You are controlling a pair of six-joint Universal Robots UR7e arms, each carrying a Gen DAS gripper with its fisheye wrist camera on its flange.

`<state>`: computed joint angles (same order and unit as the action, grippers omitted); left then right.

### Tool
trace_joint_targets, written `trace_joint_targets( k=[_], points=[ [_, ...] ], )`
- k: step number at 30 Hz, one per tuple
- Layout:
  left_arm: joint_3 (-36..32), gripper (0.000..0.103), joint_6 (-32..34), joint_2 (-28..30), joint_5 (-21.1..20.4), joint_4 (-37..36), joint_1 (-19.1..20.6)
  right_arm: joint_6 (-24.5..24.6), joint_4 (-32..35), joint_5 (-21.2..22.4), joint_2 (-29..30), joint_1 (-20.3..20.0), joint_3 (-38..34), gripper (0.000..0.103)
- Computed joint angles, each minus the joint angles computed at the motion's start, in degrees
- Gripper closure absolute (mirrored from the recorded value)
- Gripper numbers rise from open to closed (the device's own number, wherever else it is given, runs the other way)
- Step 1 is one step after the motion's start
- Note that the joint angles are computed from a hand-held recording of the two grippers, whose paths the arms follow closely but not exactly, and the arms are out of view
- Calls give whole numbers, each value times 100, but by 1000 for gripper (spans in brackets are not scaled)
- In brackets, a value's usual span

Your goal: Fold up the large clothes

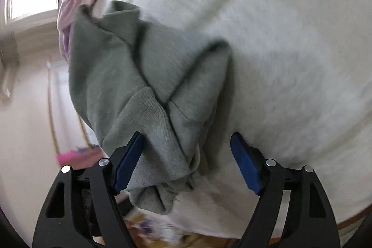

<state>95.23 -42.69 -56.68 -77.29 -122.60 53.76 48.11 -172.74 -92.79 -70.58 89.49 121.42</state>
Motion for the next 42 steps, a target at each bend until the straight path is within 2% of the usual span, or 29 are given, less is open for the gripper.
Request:
trace_joint_targets(
  k=[2,4,6,8,9,10,11,12,13,14,15,17,19,21,23,26,28,32,35,37,39,41,42],
  points=[
    [60,17,-110,0,-161,-193,65,12,-234,40,110,13,-4,24],
    [79,17,-108,24,-488,-411,127,-5,-331,301,197,-12,-53,24],
    [-11,17,2,119,-559,-283,99,30,-233,358,300,-18,-155,23],
    [-71,18,136,215,-467,-239,47,179,-631,518,444,-111,-95,21],
    [-85,24,159,237,-482,-253,57,244,-782,546,489,-140,-64,21],
    [-102,28,159,250,-466,-270,60,224,-837,610,503,-153,-61,25],
    [-151,38,151,294,-435,-252,34,148,-893,722,508,-176,-47,45],
    [-201,47,164,321,-370,-207,-5,122,-1072,1010,550,-230,-13,51],
    [-223,50,216,294,-293,-158,-64,128,-1030,1087,550,-223,-44,53],
    [-231,57,251,261,-272,-138,-82,-42,-778,967,504,-157,-146,62],
    [-251,62,280,235,-260,-116,-125,-211,-548,701,451,-49,-244,65],
    [-381,65,451,241,-183,-69,-307,-282,-329,416,341,98,-388,76],
    [-621,68,805,302,-49,34,-542,-521,-176,97,144,294,-497,79],
    [-820,70,1017,398,8,-72,-723,-955,104,-316,-56,526,-726,81],
    [-1099,71,1178,599,97,-229,-935,-1304,342,-501,-234,633,-993,82],
    [-1480,71,1370,961,12,-640,-1131,-1993,728,-794,-442,726,-1493,82],
    [-1828,71,1546,1344,-189,-1030,-1213,-2616,926,-935,-628,711,-1816,82],
    [-2563,71,1880,2207,-464,-1877,-1383,-3555,1093,-1108,-817,543,-2414,82],
    [-3259,71,1965,2981,-476,-2164,-1491,-4160,1199,-1175,-933,221,-2622,82],
    [-3694,69,2136,3467,-153,-1774,-1592,-4406,1476,-1538,-1002,-19,-2639,81],
    [-3999,64,2141,3797,72,-1145,-1626,-4392,1818,-1905,-1093,-274,-2517,80],
    [-4229,62,1996,4066,144,-255,-1611,-4056,2578,-2378,-1068,-558,-2491,79],
    [-4290,55,1910,4147,91,157,-1594,-3789,3083,-2546,-1029,-682,-2524,79]
  ],
)
